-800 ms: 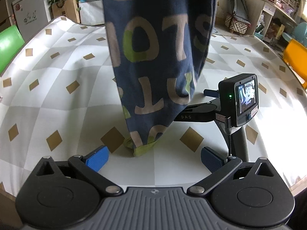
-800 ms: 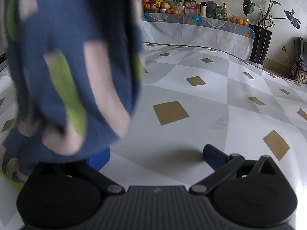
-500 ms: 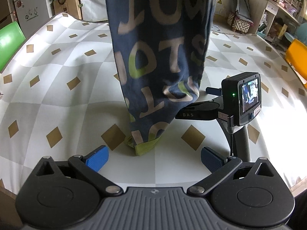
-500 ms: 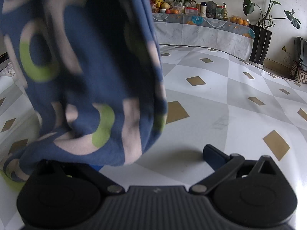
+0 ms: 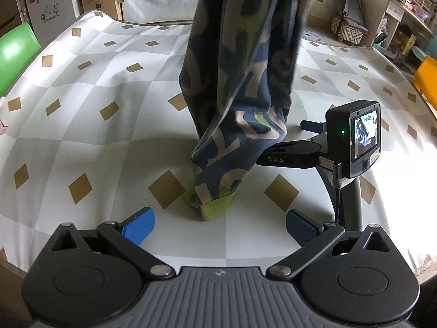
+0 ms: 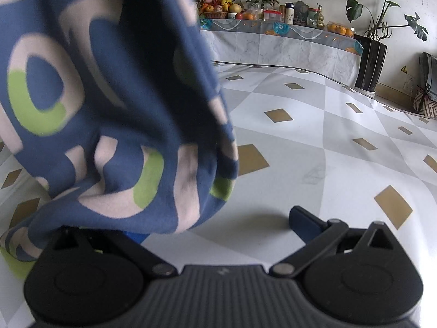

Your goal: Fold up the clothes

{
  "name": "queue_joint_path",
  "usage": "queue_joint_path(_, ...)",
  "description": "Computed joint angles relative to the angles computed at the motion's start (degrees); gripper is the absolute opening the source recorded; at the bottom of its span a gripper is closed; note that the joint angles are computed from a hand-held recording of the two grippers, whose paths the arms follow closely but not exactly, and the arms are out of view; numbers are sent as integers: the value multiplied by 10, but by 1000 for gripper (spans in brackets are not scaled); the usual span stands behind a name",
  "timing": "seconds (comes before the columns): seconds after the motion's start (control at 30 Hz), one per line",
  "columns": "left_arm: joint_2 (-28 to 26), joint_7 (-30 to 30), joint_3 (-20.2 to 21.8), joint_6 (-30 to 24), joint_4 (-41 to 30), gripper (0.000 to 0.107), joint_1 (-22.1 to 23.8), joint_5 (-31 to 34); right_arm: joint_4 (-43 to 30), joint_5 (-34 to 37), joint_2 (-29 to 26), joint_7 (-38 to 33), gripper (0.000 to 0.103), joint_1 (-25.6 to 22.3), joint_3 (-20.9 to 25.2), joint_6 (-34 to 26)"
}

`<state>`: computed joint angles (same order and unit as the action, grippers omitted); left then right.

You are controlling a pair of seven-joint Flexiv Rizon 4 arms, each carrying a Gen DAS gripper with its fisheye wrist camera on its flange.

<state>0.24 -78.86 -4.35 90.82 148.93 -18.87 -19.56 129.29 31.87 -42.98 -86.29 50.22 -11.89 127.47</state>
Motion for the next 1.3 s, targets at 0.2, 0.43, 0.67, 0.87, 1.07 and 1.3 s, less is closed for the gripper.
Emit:
queue_joint_path(0.2,-3,-13,0,-6,-4,103,6,25,1,2,1,-1,103,1,1,1)
queue_joint_path(0.43,-4,-72,6,-17,-18,103,23,123,8,3,4,-3,103,-3,6,7)
queue_joint_path(0.67,-6,-80,4,-28,-24,103,28,136,12,9,9,-5,103,3,6,6)
queue_joint_path(0.87,-8,-83,4,-35,-27,103,29,140,13,10,9,-6,103,2,7,7)
queue_joint_path(1.07,-9,-64,1,-34,-25,103,25,123,13,13,9,-7,103,4,7,7)
queue_joint_path(1.3,-15,-71,1,-43,-32,103,24,141,13,15,9,-7,103,6,7,7)
